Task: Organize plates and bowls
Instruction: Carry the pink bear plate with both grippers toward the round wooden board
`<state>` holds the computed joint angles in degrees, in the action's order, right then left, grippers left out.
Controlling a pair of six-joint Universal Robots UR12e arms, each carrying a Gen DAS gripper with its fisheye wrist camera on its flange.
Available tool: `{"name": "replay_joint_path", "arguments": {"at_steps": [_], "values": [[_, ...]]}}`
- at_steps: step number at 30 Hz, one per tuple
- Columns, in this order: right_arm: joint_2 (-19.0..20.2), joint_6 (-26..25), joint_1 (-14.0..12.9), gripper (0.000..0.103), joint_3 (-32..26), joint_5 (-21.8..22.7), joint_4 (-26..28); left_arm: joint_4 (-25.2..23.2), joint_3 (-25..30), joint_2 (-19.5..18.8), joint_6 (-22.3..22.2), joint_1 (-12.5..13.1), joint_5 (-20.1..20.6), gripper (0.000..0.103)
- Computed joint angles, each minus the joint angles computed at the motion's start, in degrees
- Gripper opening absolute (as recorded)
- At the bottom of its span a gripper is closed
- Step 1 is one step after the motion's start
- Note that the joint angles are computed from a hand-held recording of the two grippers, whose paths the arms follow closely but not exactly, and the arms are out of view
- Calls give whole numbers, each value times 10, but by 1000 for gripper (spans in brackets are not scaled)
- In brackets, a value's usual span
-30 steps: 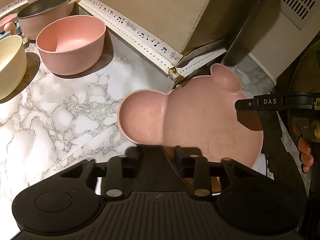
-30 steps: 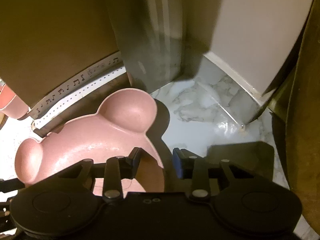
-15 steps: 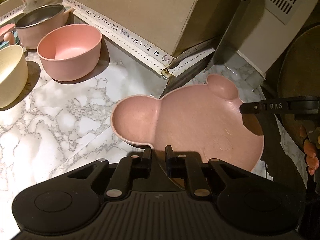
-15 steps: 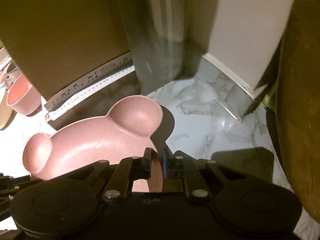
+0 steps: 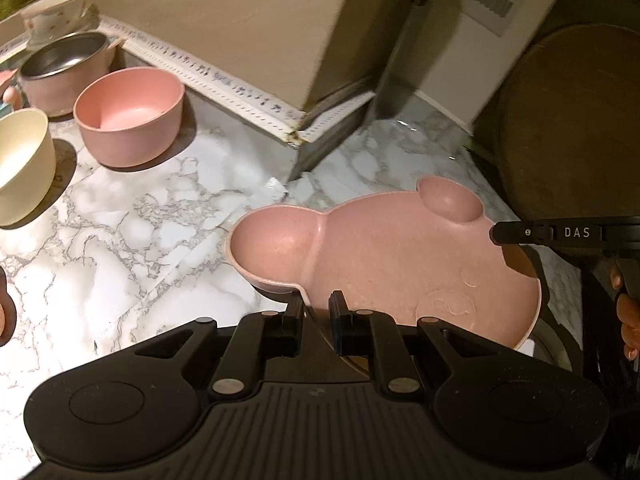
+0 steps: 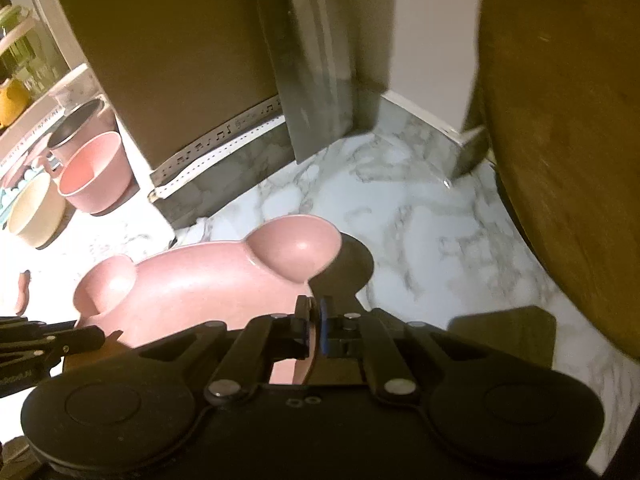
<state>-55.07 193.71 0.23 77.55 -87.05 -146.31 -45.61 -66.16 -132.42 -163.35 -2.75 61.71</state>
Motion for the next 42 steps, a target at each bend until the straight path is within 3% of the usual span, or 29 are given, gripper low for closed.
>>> {"name": "replay_joint_path", "arguments": {"at_steps": [12, 25, 33, 42], "values": [[-81, 114, 11, 4, 126, -59, -73, -38, -32, 31, 123, 3, -65, 13], [-158, 243, 22, 4, 250, -155, -123, -80, -54, 51, 257, -25, -92, 13], [-180, 299, 22, 4, 297, -183, -136, -84, -58, 50, 291, -40, -90, 13], [-171, 301, 26, 4, 302, -196, -151, -84, -47, 38, 280, -45, -73, 13]]}}
